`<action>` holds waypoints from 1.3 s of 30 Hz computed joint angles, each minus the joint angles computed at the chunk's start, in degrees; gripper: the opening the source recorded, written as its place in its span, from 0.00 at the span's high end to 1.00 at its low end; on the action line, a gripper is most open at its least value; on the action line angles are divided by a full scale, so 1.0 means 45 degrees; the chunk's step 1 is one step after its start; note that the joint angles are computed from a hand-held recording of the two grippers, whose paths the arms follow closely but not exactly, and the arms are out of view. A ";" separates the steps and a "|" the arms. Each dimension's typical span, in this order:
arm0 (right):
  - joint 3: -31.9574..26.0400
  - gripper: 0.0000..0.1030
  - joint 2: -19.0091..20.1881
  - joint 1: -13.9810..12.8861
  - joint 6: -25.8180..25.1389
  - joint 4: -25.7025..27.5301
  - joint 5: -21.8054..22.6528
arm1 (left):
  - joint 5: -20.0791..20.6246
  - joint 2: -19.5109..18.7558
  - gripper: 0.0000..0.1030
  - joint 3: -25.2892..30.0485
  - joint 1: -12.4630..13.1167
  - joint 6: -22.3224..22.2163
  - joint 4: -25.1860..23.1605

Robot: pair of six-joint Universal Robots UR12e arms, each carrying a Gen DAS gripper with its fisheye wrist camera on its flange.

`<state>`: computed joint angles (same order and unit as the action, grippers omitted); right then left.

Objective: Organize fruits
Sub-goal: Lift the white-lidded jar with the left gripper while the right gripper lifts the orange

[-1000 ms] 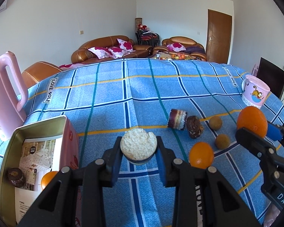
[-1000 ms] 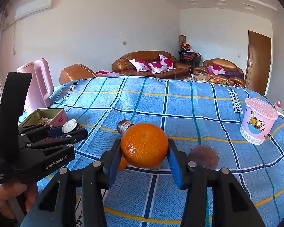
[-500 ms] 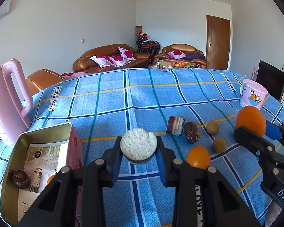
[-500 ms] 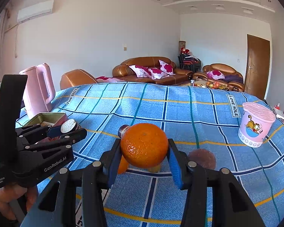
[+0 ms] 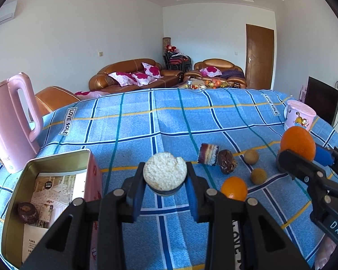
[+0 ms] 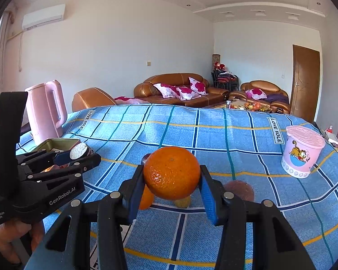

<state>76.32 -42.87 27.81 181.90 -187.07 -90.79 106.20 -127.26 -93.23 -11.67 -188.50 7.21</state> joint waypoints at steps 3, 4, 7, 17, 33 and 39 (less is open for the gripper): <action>0.0030 0.53 -0.0001 -0.0004 0.0000 -0.0115 -0.0003 | 0.0064 0.0004 0.66 -0.0039 -0.0016 0.0025 0.0158; 0.0049 0.53 -0.0002 -0.0008 0.0002 -0.0173 0.0000 | 0.0077 0.0009 0.66 -0.0059 -0.0020 0.0031 0.0217; 0.0103 0.53 -0.0011 -0.0010 -0.0003 -0.0345 0.0011 | 0.0112 0.0015 0.66 -0.0096 -0.0030 0.0038 0.0343; 0.0212 0.53 -0.0014 -0.0014 -0.0030 -0.0794 0.0036 | 0.0256 0.0003 0.66 -0.0185 -0.0071 0.0141 0.0823; 0.0399 0.53 -0.0010 -0.0014 -0.0065 -0.1613 0.0064 | 0.0531 -0.0045 0.66 -0.0309 -0.0155 0.0412 0.1650; 0.0461 0.53 0.0007 -0.0014 -0.0112 -0.1983 0.0060 | 0.0690 -0.0073 0.66 -0.0334 -0.0212 0.0592 0.1946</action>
<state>78.39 -42.84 27.75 181.39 -195.99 -90.52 109.31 -127.59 -94.74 -12.62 -185.83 15.97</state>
